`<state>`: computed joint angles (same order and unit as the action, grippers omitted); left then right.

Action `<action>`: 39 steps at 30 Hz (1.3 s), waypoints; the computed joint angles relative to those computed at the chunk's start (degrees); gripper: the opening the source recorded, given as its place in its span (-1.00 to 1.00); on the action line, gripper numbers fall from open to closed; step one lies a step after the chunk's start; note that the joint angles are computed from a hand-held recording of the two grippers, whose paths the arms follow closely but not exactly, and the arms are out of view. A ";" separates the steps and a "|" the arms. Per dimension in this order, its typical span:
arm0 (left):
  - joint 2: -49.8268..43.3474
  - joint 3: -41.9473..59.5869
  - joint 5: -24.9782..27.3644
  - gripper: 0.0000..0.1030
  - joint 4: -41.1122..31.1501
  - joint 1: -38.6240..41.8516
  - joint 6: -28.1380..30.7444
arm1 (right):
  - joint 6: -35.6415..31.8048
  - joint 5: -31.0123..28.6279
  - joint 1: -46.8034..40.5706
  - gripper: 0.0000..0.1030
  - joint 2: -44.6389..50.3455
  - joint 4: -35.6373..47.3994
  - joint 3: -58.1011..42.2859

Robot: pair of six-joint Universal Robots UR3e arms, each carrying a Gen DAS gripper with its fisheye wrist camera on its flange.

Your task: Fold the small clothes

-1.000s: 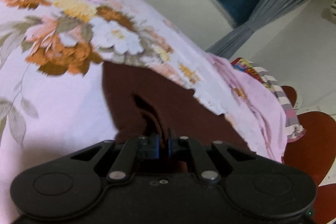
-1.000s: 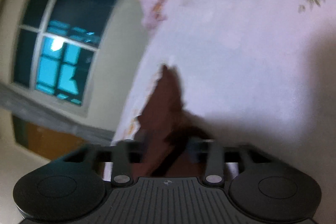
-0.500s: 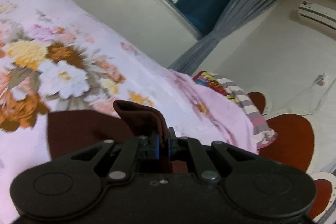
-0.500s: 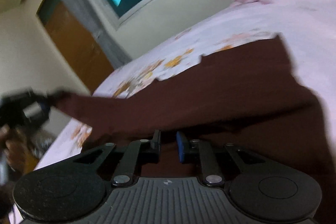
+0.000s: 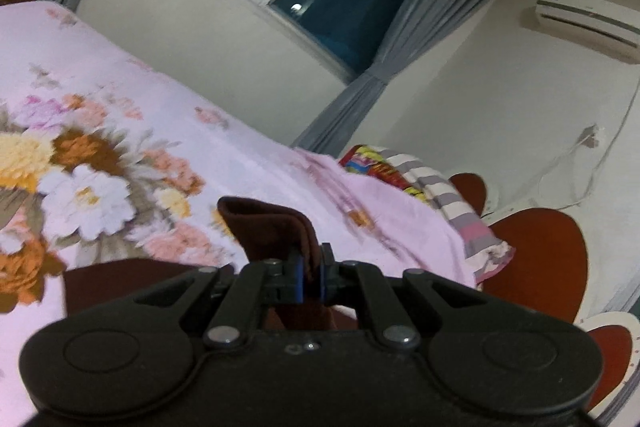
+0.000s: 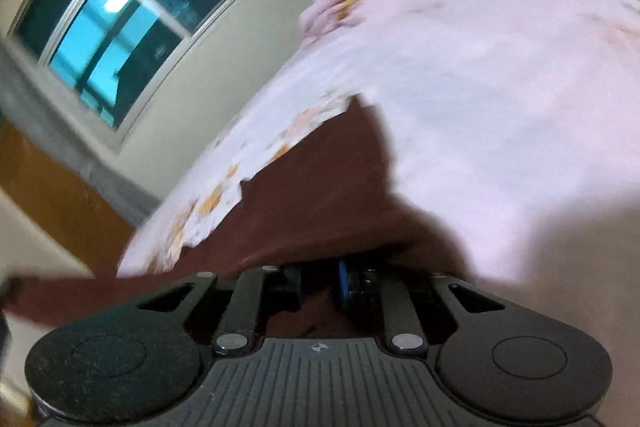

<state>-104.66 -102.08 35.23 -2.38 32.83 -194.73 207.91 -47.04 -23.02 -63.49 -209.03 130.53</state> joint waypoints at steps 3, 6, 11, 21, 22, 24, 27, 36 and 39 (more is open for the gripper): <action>-0.59 -4.39 0.76 -0.90 -0.91 1.53 3.86 | -1.89 6.88 -6.45 -0.66 -0.43 -0.48 5.37; -2.94 -8.41 2.41 -0.90 -1.83 2.91 7.76 | -7.41 11.72 -12.63 -0.66 -5.80 4.97 11.78; -7.28 -14.74 6.23 -0.88 -2.90 5.74 13.26 | -21.94 17.81 -19.82 -0.65 -17.78 23.78 17.36; -3.86 -15.96 8.48 -0.67 -4.79 5.04 17.79 | -13.97 1.99 -3.22 -0.65 -5.48 11.89 -3.48; -2.97 -16.90 7.94 -0.67 -5.00 5.75 18.82 | -16.38 -3.35 -0.70 -0.67 -5.14 17.96 -6.72; -0.14 -20.34 8.08 -0.58 -2.74 7.63 19.11 | -15.54 -3.63 -1.56 -0.87 -4.40 21.85 -9.07; 2.68 -24.44 12.80 -0.19 8.65 8.11 15.53 | -15.17 -7.56 -1.16 -0.85 -6.40 19.01 -10.46; -14.07 -0.33 27.38 -0.07 0.62 -6.43 14.75 | -23.38 -15.74 8.37 -0.36 13.10 40.73 -47.31; -13.42 -2.37 24.50 -0.02 0.85 -4.29 16.99 | -26.75 -15.61 7.58 -0.26 14.05 44.55 -48.81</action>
